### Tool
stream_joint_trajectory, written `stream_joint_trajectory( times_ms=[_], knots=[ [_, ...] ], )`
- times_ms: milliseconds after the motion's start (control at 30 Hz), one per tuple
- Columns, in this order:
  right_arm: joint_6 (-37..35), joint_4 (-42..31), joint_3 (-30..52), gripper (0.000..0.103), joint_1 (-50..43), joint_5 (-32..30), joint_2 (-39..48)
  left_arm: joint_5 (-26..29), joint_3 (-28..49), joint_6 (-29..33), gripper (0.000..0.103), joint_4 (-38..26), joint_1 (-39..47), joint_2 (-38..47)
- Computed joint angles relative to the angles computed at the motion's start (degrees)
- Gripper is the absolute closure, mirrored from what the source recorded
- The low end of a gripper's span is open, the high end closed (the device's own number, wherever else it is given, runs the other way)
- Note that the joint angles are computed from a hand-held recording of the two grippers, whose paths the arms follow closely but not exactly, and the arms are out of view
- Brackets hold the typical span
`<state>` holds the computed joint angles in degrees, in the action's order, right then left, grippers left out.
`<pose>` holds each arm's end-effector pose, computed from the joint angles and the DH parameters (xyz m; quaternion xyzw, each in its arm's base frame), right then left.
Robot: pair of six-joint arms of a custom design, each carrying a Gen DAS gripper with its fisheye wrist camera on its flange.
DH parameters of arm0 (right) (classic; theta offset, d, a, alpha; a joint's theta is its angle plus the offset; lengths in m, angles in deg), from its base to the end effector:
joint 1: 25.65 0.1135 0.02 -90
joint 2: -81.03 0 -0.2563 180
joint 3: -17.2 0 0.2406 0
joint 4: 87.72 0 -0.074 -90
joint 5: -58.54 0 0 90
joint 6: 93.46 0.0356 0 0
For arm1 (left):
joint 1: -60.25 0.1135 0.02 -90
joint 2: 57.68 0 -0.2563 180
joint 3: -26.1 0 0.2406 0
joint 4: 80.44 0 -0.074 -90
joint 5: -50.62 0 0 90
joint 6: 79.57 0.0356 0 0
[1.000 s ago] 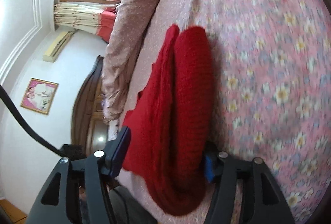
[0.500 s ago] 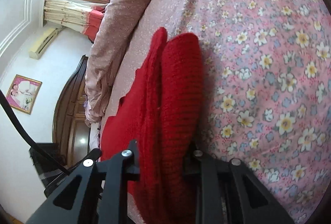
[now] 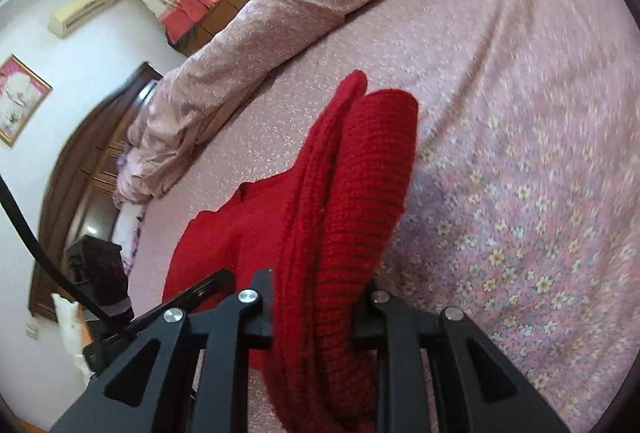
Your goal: Fold small clothes
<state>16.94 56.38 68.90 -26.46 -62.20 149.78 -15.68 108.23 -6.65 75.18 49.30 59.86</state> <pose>0.2204 0.0151 0.1983 0.0855 0.9142 0.2998 0.2591 0.3785 -0.0878 0.1092 0.0029 0.9464 -0.2541 0.1994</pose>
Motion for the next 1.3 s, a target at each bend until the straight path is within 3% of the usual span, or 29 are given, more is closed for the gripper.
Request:
stream_joint_trajectory(
  times_ms=[133,267,400,467,567,667,700,767,867,933,1133,1200,1300],
  knots=[
    [1.1,-7.4,5.1,0.082,4.9,6.8,-1.3,6.7,0.8,-3.4,0.103,2.6,2.7,3.4],
    [4.3,-13.6,14.1,0.082,13.7,15.1,1.2,4.5,-0.5,-0.1,0.103,0.4,2.0,0.4],
    [5.7,-18.0,21.1,0.082,20.5,21.8,3.7,4.8,-6.0,-3.2,0.103,6.0,3.8,-5.8],
    [5.3,-19.0,22.6,0.082,22.1,23.3,4.3,4.2,-2.7,-5.9,0.103,5.6,4.2,-2.1],
    [4.1,-18.3,21.5,0.082,21.6,22.4,3.5,8.3,3.3,-6.9,0.103,4.7,4.3,6.2],
    [3.5,-16.9,18.8,0.082,19.4,21.4,2.7,3.8,3.6,-2.8,0.103,0.1,2.5,2.6],
    [3.6,-16.5,17.9,0.082,18.1,20.2,2.5,5.5,2.8,-2.8,0.103,0.1,3.0,0.9],
    [3.6,-16.1,16.8,0.082,15.2,17.4,2.4,10.1,-2.0,-5.2,0.103,4.3,4.3,-3.2],
    [3.0,-15.8,16.2,0.082,12.7,15.0,2.5,7.0,-2.0,-4.1,0.102,2.6,2.6,-1.0],
    [3.8,-16.1,16.3,0.082,13.9,15.7,3.0,9.8,-2.9,-6.3,0.102,6.0,3.7,0.9],
    [6.3,-20.2,21.6,0.082,19.8,22.2,4.4,18.5,-0.2,-1.8,0.102,-5.3,11.0,-2.9],
    [7.9,-23.6,26.2,0.082,22.7,25.7,6.8,22.7,-1.8,2.8,0.102,-9.4,16.7,-6.3],
    [9.7,-29.1,34.7,0.082,29.0,32.6,12.0,24.4,0.2,11.1,0.102,-16.8,25.0,-7.3]
  ],
)
